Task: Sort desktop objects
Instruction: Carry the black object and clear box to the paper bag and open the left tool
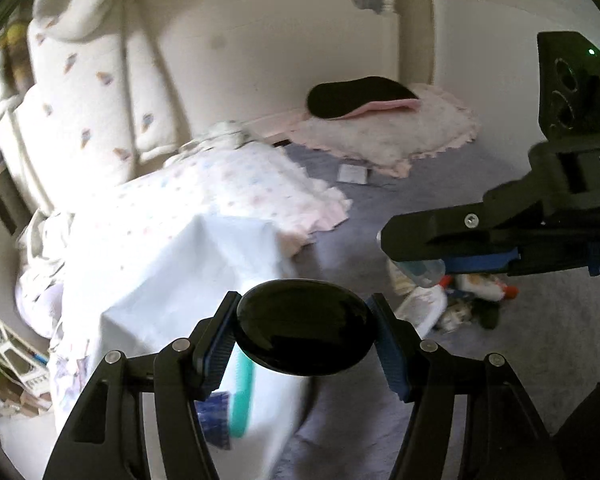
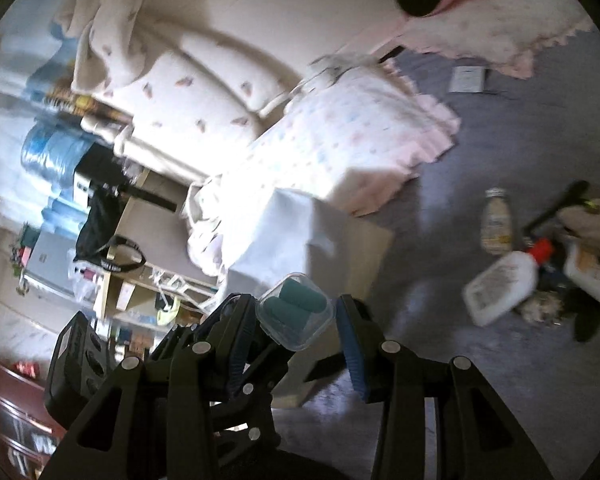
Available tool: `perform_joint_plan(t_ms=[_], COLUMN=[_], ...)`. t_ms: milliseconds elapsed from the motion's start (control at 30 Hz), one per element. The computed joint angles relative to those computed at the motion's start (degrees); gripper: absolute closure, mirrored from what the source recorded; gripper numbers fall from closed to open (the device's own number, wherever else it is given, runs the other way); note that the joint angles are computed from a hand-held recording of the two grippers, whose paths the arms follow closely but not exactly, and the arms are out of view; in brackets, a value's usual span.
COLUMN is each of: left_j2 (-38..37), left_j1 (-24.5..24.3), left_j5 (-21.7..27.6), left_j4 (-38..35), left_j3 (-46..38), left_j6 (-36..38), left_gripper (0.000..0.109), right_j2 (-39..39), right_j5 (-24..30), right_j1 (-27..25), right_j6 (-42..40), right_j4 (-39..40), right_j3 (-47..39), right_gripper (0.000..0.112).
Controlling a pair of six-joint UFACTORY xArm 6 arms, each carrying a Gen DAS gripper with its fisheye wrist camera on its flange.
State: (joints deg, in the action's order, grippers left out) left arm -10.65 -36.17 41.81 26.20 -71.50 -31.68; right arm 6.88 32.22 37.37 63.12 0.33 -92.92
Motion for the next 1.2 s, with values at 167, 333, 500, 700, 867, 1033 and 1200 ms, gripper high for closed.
perform_joint_plan(t_ms=[167, 333, 500, 700, 867, 1033, 1200], left_j2=[-3.3, -5.4, -7.1, -7.9, -7.3, -6.6, -6.3], left_j1=[3.7, 6.2, 8.1, 10.3, 10.6, 10.4, 9.8], left_j5=[0.3, 1.3, 2.2, 2.2, 2.6, 3.5, 4.4], left_j4=[-2.0, -5.2, -6.6, -6.5, -5.7, -5.0, -3.5], left_j3=[4.1, 7.8, 11.0, 12.1, 11.7, 11.1, 10.9], left_j6=[1.4, 3.6, 3.5, 2.1, 1.3, 0.9, 1.0], left_gripper=[0.045, 0.045, 0.045, 0.045, 0.037, 0.028, 0.025], right_j2=[8.8, 15.2, 23.5, 31.8, 33.8, 33.4, 33.3], right_j5=[4.0, 6.9, 10.8, 16.0, 16.4, 15.7, 15.0], right_j1=[0.9, 0.9, 1.1, 1.2, 0.9, 0.6, 0.5], right_j6=[-4.8, -8.2, -11.3, -11.8, -13.3, -13.8, -14.7], right_j4=[4.4, 9.3, 13.2, 15.1, 16.2, 17.0, 18.0], right_j3=[-11.1, -18.5, -29.4, -40.3, -42.6, -41.3, -40.8], right_gripper=[0.074, 0.074, 0.074, 0.074, 0.074, 0.074, 0.074])
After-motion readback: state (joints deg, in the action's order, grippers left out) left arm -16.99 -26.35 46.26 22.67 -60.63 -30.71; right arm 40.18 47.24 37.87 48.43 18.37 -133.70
